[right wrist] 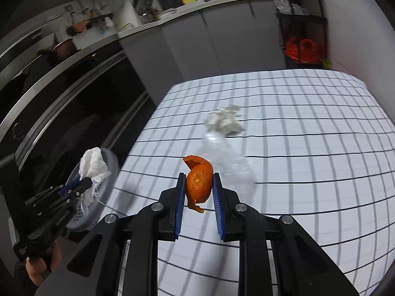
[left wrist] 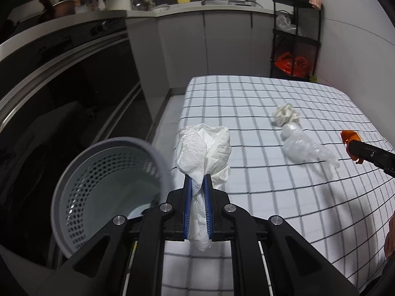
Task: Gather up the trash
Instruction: 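Carry the tissue and orange peel over the grey basket and open both tools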
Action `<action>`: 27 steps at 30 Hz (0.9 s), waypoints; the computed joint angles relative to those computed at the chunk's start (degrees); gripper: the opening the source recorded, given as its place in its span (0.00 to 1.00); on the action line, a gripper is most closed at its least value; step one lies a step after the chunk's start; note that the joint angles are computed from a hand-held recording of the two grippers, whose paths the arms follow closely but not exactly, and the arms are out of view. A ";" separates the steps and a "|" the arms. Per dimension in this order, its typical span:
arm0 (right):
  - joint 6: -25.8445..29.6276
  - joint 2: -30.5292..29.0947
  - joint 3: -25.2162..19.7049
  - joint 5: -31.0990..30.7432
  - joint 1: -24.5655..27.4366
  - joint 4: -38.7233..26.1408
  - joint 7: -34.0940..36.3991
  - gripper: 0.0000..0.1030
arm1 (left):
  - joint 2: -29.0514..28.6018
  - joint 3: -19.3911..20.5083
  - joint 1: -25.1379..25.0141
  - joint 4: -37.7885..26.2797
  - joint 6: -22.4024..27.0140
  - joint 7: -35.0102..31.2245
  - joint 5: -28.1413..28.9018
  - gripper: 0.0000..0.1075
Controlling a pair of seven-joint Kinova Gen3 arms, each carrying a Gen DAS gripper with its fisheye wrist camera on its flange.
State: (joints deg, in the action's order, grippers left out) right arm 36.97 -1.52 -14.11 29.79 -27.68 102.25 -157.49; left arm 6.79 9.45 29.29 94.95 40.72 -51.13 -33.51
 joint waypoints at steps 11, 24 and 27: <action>0.25 11.24 1.18 1.51 -10.69 -12.11 2.40 0.21 | -7.26 -3.42 -13.79 7.59 -4.23 -7.42 8.74 0.10; 2.06 24.80 5.89 -8.73 -15.23 -28.60 15.82 0.21 | -6.98 -5.30 -22.58 8.96 -6.50 -16.23 18.46 0.10; 3.39 26.39 7.80 -10.48 -16.64 -31.18 17.14 0.20 | -6.93 -5.51 -23.26 8.78 -6.55 -16.75 19.95 0.10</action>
